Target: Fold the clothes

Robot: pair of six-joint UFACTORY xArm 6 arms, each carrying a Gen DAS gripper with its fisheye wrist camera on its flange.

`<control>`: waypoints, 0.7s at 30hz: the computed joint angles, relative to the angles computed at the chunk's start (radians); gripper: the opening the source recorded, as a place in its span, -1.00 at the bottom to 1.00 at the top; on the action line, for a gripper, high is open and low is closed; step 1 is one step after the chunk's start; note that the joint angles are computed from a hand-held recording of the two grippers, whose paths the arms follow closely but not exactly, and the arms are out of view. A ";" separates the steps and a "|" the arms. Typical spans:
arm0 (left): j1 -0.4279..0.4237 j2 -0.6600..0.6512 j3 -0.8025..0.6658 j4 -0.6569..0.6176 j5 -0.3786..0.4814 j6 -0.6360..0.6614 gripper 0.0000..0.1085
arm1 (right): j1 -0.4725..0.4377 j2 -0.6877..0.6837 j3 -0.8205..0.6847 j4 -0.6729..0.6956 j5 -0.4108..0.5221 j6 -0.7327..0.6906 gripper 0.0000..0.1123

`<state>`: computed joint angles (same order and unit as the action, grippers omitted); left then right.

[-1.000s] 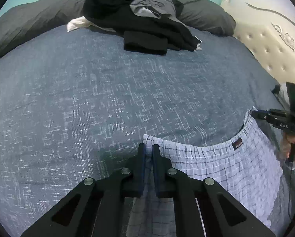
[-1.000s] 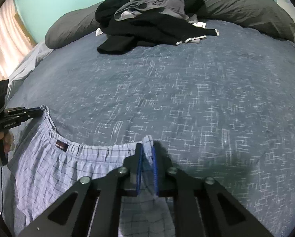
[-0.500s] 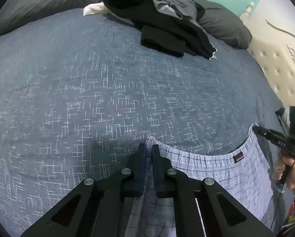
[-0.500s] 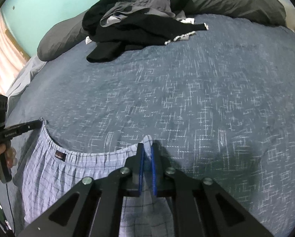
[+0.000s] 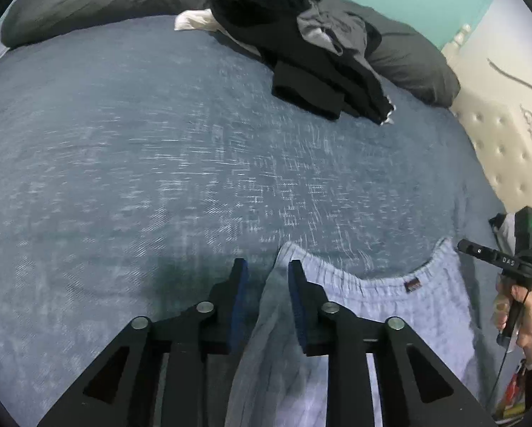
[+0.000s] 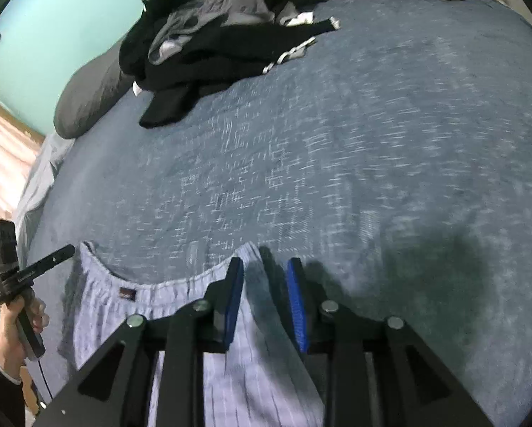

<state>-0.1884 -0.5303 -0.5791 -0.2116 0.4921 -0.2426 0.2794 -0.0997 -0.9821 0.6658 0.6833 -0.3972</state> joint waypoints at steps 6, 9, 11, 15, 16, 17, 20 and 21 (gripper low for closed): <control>0.005 -0.251 0.137 0.069 0.100 -0.116 -0.29 | -0.094 -0.226 0.176 0.065 0.046 -0.050 -0.55; 0.004 -0.411 0.236 0.081 0.148 -0.191 -0.28 | -0.147 -0.358 0.292 0.083 0.070 -0.068 -0.54; -0.005 -0.498 0.288 0.109 0.184 -0.244 -0.28 | -0.190 -0.438 0.368 0.111 0.099 -0.071 -0.54; -0.044 -0.675 0.384 0.170 0.267 -0.360 -0.28 | -0.249 -0.549 0.486 0.119 0.125 -0.044 -0.54; -0.054 -0.716 0.403 0.179 0.289 -0.381 -0.28 | -0.264 -0.569 0.508 0.131 0.135 -0.042 -0.54; -0.058 -0.755 0.420 0.180 0.308 -0.398 -0.27 | -0.278 -0.587 0.529 0.147 0.144 -0.042 -0.54; -0.073 -0.882 0.470 0.185 0.375 -0.451 -0.27 | -0.304 -0.628 0.583 0.208 0.151 -0.049 -0.54; -0.075 -0.918 0.484 0.185 0.393 -0.464 -0.27 | -0.304 -0.637 0.597 0.227 0.147 -0.052 -0.54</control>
<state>-0.2636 -1.4480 -0.0954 -0.0270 0.8854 -0.7069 -0.0244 -0.7369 -0.3847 0.8930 0.8299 -0.4488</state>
